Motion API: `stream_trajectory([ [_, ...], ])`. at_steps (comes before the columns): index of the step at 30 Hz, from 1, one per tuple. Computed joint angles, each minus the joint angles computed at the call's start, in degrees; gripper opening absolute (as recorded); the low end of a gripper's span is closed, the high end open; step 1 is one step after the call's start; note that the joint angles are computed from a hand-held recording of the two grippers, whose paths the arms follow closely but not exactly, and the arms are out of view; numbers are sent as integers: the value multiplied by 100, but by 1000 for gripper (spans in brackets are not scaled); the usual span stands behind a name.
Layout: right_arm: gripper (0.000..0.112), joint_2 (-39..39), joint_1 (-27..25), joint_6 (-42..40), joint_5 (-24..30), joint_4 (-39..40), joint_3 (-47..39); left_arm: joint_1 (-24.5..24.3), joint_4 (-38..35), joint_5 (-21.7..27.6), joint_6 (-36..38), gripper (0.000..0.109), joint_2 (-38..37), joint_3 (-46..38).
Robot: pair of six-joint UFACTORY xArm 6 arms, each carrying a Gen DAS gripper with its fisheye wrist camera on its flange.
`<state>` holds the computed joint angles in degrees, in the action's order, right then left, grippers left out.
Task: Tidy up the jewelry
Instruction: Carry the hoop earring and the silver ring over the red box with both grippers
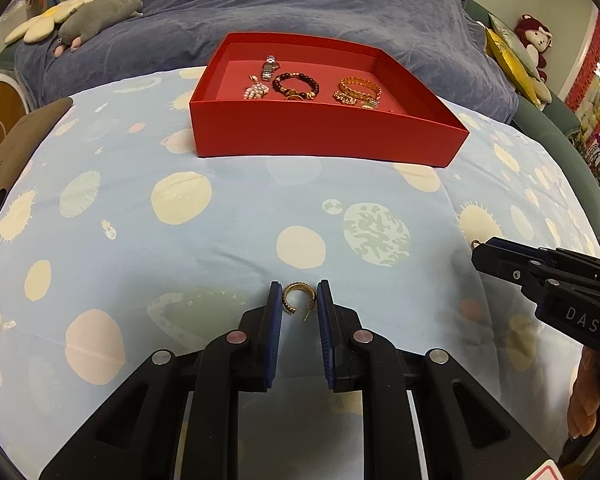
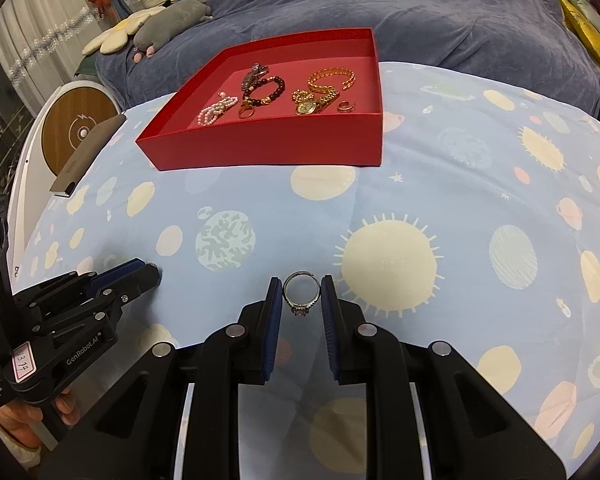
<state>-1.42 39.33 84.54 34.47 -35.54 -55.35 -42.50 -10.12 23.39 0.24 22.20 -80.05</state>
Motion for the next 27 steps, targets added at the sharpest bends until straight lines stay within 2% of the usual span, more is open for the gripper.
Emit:
stream_trajectory([
  [8,19,305,44,-211,-57,92,-315,89,92,-43,-119,15,-67,22],
  [11,19,392,65,-266,-72,131,-371,83,361,-101,-316,15,-72,39],
  [27,19,345,132,-337,-124,246,-149,-1,878,18,-703,15,172,-181],
])
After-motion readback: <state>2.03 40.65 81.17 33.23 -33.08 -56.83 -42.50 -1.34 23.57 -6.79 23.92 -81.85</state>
